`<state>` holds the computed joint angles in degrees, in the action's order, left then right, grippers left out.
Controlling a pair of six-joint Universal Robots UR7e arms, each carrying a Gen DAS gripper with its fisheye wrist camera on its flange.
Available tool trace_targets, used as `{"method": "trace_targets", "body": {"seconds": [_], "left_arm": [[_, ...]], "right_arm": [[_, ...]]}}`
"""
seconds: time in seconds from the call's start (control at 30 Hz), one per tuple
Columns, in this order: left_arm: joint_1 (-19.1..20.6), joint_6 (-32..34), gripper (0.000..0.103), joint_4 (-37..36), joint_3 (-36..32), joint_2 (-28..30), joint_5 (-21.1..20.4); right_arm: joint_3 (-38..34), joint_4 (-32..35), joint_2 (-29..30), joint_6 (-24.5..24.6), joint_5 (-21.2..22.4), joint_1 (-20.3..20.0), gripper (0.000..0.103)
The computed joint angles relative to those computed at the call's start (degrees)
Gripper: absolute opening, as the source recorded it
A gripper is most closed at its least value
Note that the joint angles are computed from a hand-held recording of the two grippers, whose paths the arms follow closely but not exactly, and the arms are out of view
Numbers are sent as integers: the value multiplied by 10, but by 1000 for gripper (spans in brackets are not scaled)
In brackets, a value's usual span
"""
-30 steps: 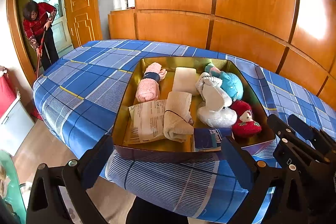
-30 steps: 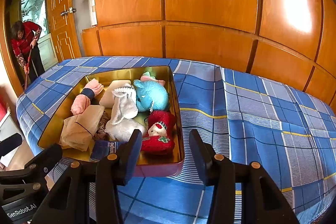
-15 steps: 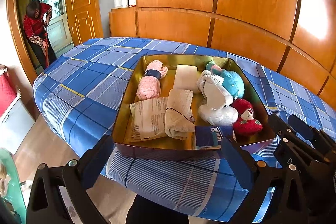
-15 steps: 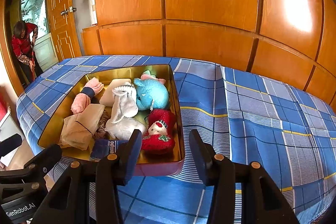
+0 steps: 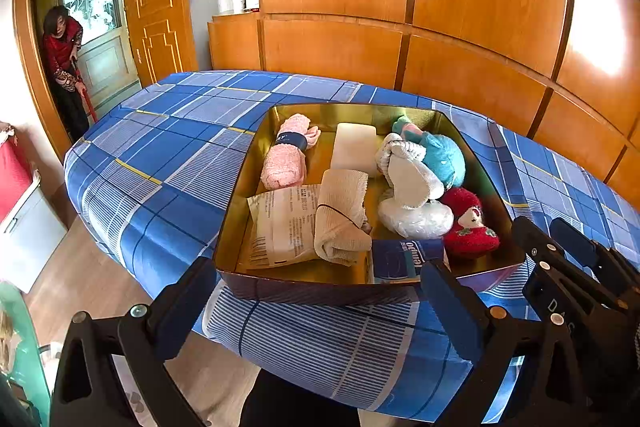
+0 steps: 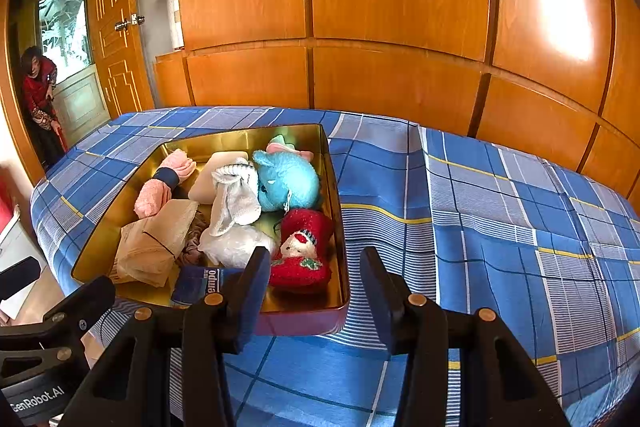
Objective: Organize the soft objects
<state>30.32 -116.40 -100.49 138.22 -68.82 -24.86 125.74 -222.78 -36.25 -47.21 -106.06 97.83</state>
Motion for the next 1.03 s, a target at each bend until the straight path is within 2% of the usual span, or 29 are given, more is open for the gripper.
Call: {"method": "trace_targets", "body": {"seconds": [0.77,0.87,0.97,1.03], "left_arm": [[-3,3,102,-11,5,1,7],[-3,5,94,-16,9,1,12],[-5,-4,93,-2,7,2,16],[-3,15,95,-20,9,2,17]], "right_arm": [[-4,6,4,3,-5,-3,47],[-5,6,6,2,-7,-3,47],[-6,8,6,5,-8,-3,47],[-7,9,6,6,-8,-4,47]]}}
